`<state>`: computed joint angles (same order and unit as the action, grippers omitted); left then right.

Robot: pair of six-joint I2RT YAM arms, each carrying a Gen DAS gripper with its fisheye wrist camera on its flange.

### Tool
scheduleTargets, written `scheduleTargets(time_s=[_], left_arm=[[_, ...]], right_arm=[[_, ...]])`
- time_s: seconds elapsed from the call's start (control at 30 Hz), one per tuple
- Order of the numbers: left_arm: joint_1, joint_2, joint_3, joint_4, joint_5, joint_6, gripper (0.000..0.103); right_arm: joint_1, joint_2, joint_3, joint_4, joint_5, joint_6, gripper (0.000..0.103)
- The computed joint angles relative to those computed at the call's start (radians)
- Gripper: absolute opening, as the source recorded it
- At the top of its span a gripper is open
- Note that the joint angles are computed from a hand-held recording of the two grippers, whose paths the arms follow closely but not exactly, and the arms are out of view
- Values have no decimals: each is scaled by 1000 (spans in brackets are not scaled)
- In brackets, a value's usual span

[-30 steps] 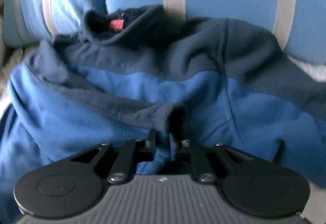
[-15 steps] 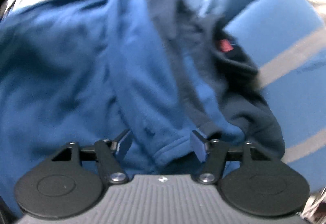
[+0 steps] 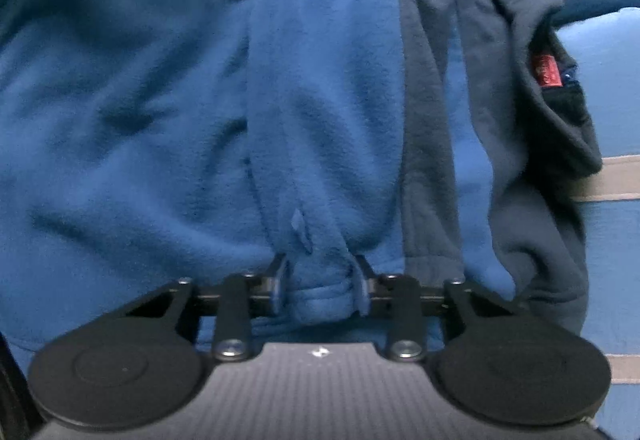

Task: Fold clothes
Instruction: 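Grasp the blue fleece edge with the right tool and lift it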

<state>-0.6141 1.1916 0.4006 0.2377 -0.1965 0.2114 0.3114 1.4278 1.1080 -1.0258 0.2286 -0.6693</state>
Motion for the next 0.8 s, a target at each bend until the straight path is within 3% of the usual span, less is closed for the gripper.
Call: scheduleTargets(time_s=[0.13,0.33,0.47,0.63,0.8], left_arm=[[15,-6,-3,4,-9,4,76],[43,-14,3,-16,5,-1,76],[38,-25,-10,7,-22,31,76],[70,-16,-56,98,-1,148,76],[70,71,-76,185,-8,237,76]], right_arm=[[42,-46,-11,-17,32,-7,23],[167,-216,-157,8,96,50,20],[231,-249,-186,25,194,82,20],[235,-242,-97,24,357,3,19],[146,-234,36,144,444,-116,19]])
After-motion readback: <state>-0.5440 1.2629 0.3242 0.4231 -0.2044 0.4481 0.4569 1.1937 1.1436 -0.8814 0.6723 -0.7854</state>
